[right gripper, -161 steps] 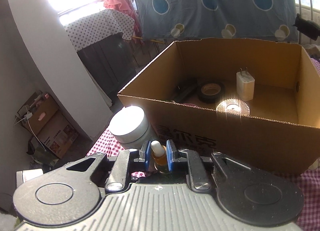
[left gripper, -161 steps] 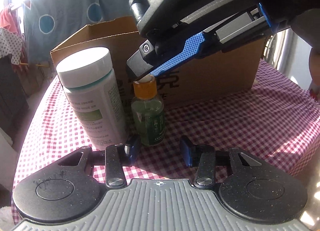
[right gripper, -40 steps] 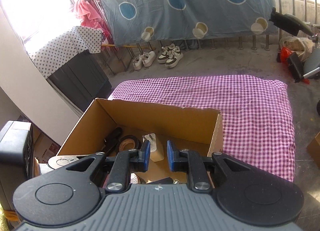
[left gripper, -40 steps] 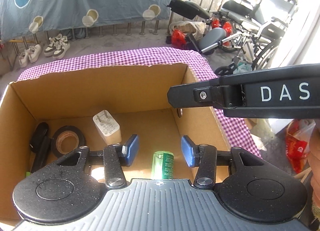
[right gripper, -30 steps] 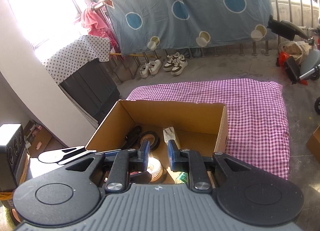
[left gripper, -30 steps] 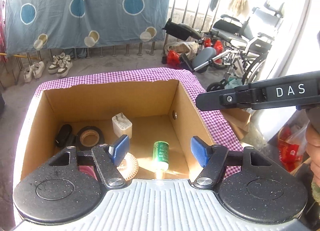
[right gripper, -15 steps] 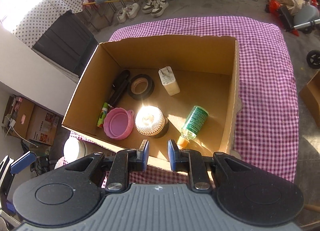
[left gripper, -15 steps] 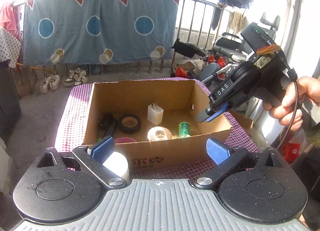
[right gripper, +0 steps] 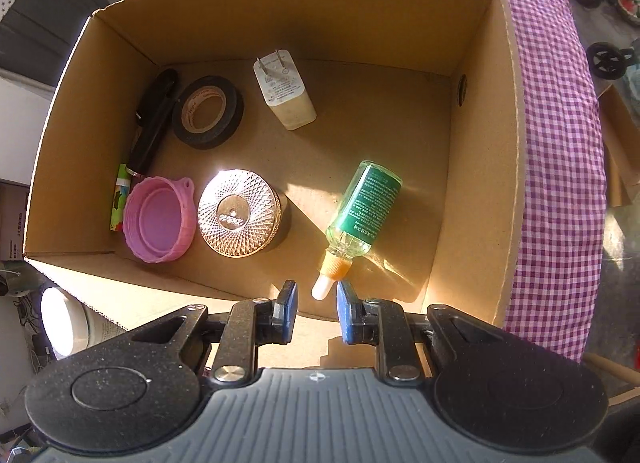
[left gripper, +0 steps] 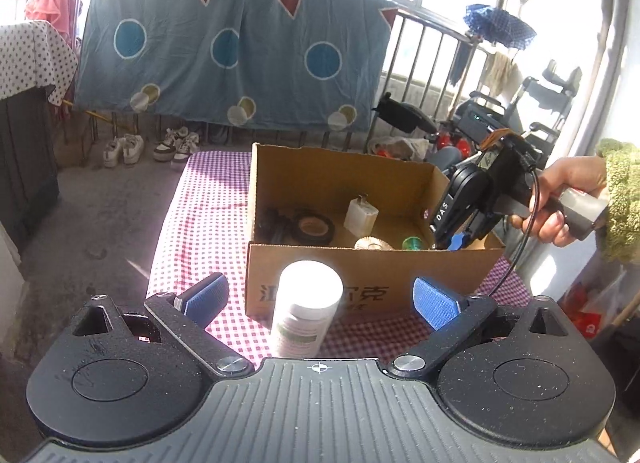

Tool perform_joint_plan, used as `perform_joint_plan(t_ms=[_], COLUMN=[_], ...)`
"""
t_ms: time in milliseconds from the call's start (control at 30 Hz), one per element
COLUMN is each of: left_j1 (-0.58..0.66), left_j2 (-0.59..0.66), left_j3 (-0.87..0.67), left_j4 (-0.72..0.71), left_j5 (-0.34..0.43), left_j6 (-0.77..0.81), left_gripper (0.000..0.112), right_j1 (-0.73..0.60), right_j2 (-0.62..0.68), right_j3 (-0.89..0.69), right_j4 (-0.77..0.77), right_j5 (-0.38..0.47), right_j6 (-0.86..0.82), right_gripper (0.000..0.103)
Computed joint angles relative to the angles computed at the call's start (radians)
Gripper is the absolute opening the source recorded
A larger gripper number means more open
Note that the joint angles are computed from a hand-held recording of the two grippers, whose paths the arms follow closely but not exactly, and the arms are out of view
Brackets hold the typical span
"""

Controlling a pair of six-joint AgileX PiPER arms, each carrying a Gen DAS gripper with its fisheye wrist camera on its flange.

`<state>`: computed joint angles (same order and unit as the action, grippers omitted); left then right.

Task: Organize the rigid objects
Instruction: 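Stand the dropper bottle upright in the box with the right gripper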

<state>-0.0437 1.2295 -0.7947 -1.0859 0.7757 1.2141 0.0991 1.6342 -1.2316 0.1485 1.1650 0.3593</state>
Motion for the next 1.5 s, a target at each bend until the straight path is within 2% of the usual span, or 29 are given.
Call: perform_joint_plan(t_ms=[133, 300, 600, 767, 1000, 1300, 1500], left_j1=[0.047, 0.071, 0.094, 0.103, 0.110, 0.098, 0.073], left_j2=[0.021, 0.055, 0.060, 0.044, 0.028, 0.029, 0.036], left_j3=[0.001, -0.002, -0.002, 0.000, 0.004, -0.001, -0.008], left_j4=[-0.038, -0.067, -0.057, -0.050, -0.050, -0.036, -0.023], left_j5=[0.056, 0.076, 0.097, 0.101, 0.114, 0.104, 0.074], left_j6=[0.057, 0.101, 0.080, 0.058, 0.049, 0.031, 0.001], left_gripper=[0.100, 0.100, 0.100, 0.100, 0.100, 0.100, 0.100], right_j1=[-0.018, -0.044, -0.066, -0.031, -0.040, -0.040, -0.057], right_j2=[0.052, 0.113, 0.117, 0.047, -0.022, 0.081, 0.127], right_j3=[-0.026, -0.053, -0.004, 0.038, -0.033, -0.181, -0.214], right_j4=[0.007, 0.017, 0.053, -0.020, -0.131, -0.229, -0.251], right_j5=[0.024, 0.028, -0.041, -0.082, -0.057, -0.080, -0.127], right_j6=[0.003, 0.009, 0.008, 0.046, 0.059, 0.063, 0.059], right_gripper=[0.023, 0.023, 0.023, 0.022, 0.021, 0.021, 0.021])
